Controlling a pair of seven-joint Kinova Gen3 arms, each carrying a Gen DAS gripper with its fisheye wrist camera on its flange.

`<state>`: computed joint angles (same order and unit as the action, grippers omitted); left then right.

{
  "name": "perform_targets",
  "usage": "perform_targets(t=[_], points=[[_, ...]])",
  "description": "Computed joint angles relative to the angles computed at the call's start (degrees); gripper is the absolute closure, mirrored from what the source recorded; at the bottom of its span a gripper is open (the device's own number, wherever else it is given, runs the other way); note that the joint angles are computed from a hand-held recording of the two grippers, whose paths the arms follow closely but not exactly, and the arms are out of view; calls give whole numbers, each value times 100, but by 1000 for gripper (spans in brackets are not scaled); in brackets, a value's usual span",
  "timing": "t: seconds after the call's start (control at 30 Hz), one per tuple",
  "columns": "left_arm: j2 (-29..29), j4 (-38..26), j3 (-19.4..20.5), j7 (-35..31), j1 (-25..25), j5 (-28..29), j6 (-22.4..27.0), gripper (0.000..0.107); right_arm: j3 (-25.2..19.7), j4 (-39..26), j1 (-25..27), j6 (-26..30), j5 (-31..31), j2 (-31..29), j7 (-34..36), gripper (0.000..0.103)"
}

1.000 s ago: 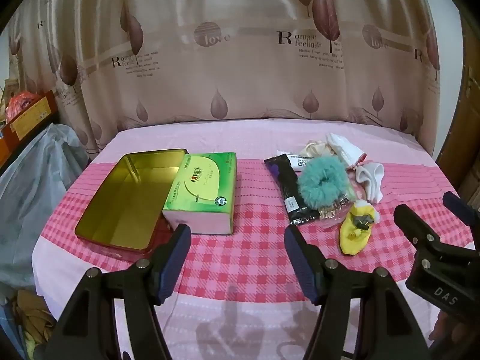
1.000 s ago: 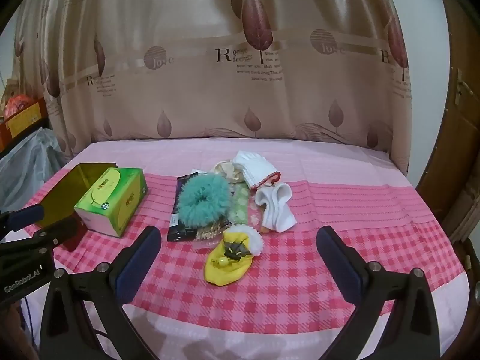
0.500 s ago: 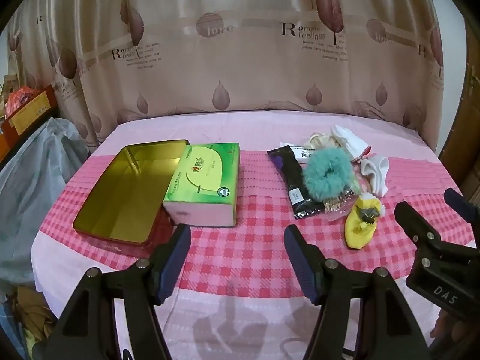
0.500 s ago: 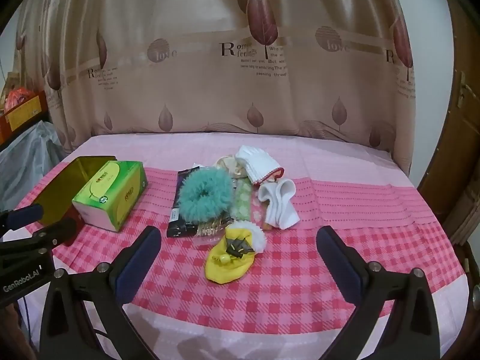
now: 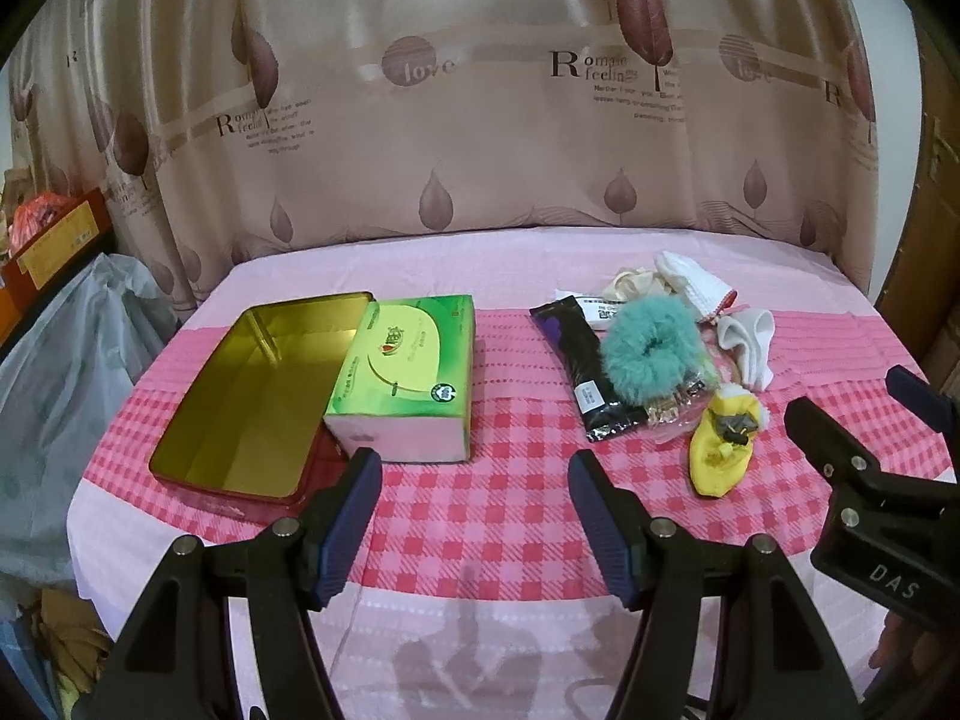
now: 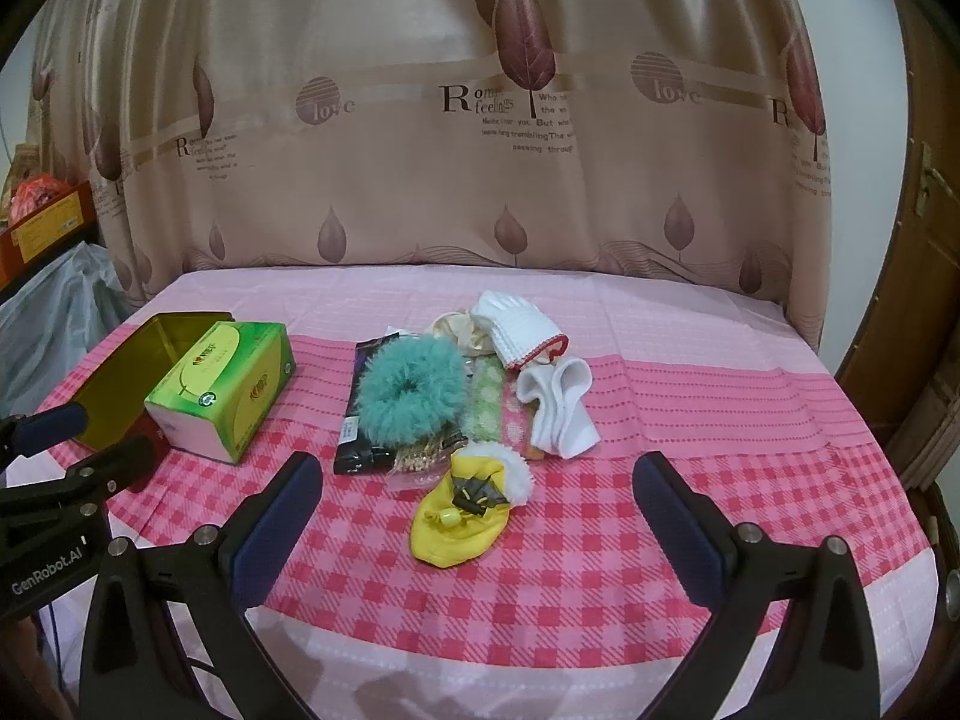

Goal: Organize soft objects

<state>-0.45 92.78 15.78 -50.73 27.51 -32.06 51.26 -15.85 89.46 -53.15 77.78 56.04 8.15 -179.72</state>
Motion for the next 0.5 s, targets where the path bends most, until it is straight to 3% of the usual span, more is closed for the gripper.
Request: perform_targets(t=[0.5], points=[[-154, 257, 69, 254, -144, -242, -358, 41, -2, -8, 13, -23, -25, -2, 12, 1]])
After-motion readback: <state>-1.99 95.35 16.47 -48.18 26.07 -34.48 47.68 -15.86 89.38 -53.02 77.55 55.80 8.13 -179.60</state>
